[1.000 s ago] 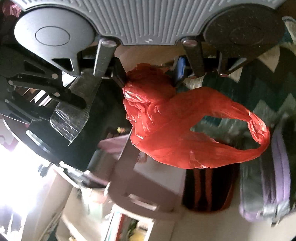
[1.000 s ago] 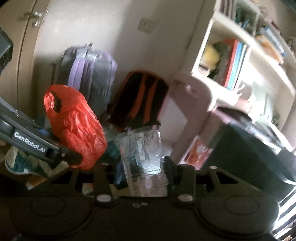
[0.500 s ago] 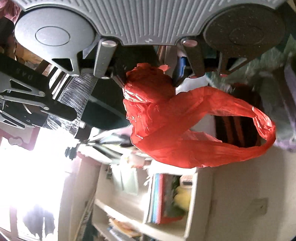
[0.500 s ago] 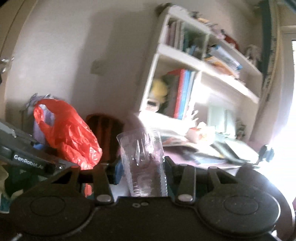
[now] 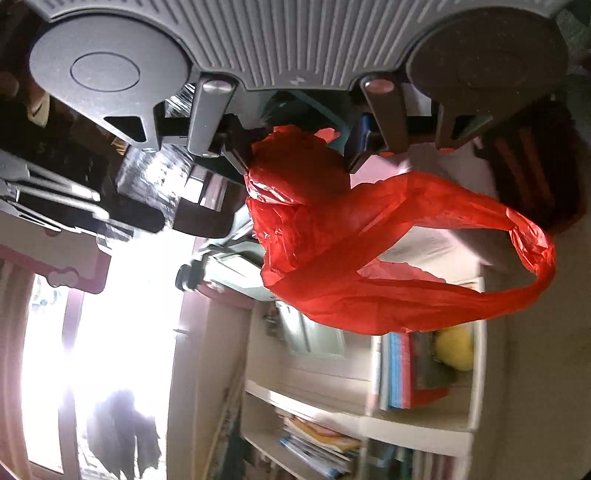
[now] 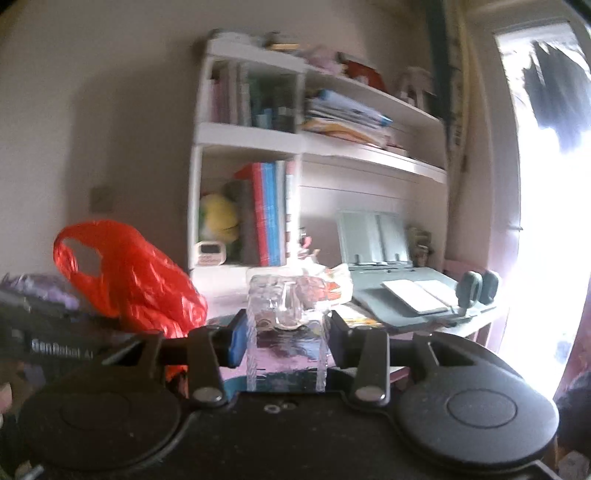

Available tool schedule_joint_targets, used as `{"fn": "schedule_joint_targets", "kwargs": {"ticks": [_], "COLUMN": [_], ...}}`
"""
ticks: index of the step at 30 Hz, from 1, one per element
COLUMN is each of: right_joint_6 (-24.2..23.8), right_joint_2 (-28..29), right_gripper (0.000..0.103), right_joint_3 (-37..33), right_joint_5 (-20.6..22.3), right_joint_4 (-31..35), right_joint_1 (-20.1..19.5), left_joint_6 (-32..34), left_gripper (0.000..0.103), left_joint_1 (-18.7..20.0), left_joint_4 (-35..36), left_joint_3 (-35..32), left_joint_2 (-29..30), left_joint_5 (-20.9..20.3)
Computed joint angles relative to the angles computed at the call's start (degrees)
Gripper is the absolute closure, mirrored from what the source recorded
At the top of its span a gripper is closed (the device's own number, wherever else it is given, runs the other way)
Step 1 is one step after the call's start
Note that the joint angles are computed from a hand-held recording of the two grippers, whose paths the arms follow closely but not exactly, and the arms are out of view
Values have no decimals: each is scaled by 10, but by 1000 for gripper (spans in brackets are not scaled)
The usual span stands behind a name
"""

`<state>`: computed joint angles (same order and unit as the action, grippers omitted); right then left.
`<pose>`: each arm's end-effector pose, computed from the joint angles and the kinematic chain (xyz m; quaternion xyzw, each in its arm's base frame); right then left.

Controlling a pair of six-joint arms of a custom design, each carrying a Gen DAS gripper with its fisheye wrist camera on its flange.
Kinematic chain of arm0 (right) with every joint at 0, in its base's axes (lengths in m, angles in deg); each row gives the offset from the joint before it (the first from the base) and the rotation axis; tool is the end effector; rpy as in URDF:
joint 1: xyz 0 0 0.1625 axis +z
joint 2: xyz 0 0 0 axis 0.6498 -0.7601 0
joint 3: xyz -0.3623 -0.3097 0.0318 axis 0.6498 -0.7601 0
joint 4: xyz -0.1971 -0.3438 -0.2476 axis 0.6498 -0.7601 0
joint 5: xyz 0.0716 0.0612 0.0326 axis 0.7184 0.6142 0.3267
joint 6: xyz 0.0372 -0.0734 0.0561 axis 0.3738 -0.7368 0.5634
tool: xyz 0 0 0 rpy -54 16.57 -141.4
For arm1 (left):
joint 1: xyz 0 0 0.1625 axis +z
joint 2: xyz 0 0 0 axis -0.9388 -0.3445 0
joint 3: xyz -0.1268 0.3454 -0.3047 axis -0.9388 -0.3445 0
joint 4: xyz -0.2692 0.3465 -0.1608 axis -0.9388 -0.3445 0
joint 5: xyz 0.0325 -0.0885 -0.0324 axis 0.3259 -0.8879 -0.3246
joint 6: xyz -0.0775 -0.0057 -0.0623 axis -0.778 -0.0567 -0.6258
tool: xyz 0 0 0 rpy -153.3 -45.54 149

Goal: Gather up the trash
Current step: 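Carry the clear tray and red bag up to the teal wastebasket, then open both tools to drop the tray and red bag into the wastebasket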

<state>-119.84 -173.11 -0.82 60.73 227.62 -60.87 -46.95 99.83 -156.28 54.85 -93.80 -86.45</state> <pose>0.7569 -0.5197 0.5569 0.3257 -0.6741 0.6104 0.2586 -0.6153 -0.5902 0.6853 0.3547 0.8166 -0.4156 0.1860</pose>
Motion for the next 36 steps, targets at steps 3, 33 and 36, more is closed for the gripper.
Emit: {"fn": "schedule_joint_targets", "kwargs": {"ticks": [3,33,36], "right_joint_6": [-11,601,589], "right_joint_2": [32,73,62], "right_gripper": [61,49,48], "right_joint_3": [-58,-3,25], "right_joint_5": [-10,13,9], "right_joint_4": [68,-609,-614], "right_joint_1": [-11,-84,-74], "left_joint_6": [5,-49,-54], "left_gripper": [49,25,23], "left_joint_1": [9,50,45], "left_joint_4": [33,226,196], "left_joint_3": [-59,-119,-85], "left_joint_2": [47,128,106], "left_joint_5": [-14,-44,-42]}}
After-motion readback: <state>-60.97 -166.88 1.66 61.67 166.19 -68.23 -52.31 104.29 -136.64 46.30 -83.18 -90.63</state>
